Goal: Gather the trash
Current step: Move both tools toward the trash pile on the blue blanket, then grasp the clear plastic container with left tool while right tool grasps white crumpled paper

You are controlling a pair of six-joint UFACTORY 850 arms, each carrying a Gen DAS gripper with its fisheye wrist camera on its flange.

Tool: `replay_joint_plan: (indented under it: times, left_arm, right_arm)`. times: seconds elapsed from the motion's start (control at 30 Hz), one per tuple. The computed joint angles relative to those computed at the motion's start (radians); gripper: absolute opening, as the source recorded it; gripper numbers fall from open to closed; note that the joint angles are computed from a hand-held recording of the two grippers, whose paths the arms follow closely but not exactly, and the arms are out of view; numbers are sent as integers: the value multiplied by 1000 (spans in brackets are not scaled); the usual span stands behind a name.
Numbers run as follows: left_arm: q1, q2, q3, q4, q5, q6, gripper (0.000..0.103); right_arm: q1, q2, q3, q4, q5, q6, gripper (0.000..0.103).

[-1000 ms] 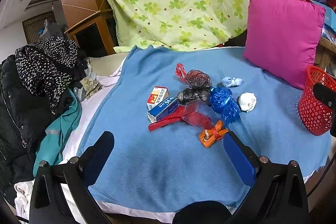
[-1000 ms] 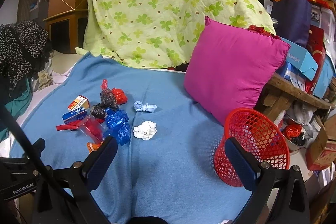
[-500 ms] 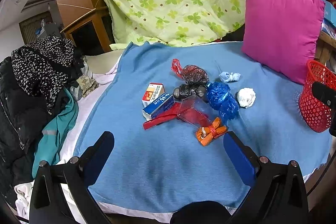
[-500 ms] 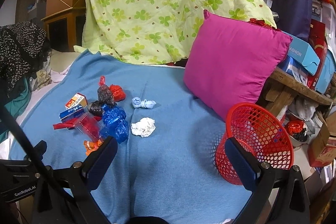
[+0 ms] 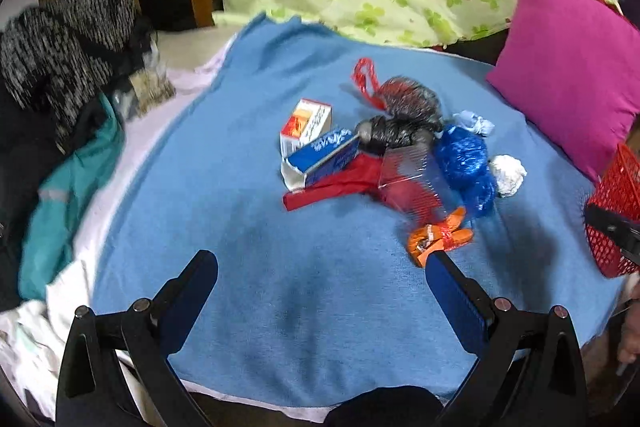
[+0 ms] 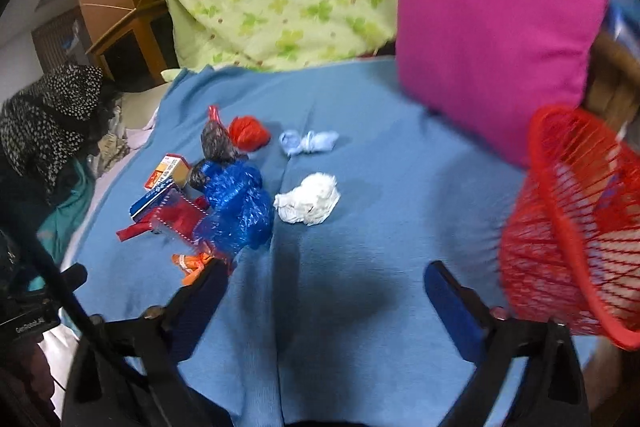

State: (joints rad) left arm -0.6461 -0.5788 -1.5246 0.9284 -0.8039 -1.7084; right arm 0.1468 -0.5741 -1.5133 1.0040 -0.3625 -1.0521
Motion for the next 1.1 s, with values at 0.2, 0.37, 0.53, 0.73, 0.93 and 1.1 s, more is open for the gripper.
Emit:
replay_joint_plan:
  times: [0.2, 0.37, 0.53, 0.73, 0.93, 1.1]
  left_arm:
    - [67, 5, 28, -57, 216, -21, 103]
    - [110, -37, -17, -99, 355, -12, 103]
    - [163, -59, -10, -179, 503, -73, 102]
    - [151, -104, -78, -155, 473, -81, 102]
    - [153, -187, -200, -221, 406, 39, 87]
    - [160, -203, -210, -305, 437, 110, 55]
  right_arm:
    - [-3, -229, -285, -93, -194, 269, 73]
    - [7, -379, -503, -194, -275, 489, 72]
    - [12, -504, -685, -268, -352, 663, 71]
    - [35, -595, -819, -399, -396, 785, 54]
    - [39, -590, -817, -363, -375, 710, 32]
    - [34, -487, -658, -301, -282, 598, 31]
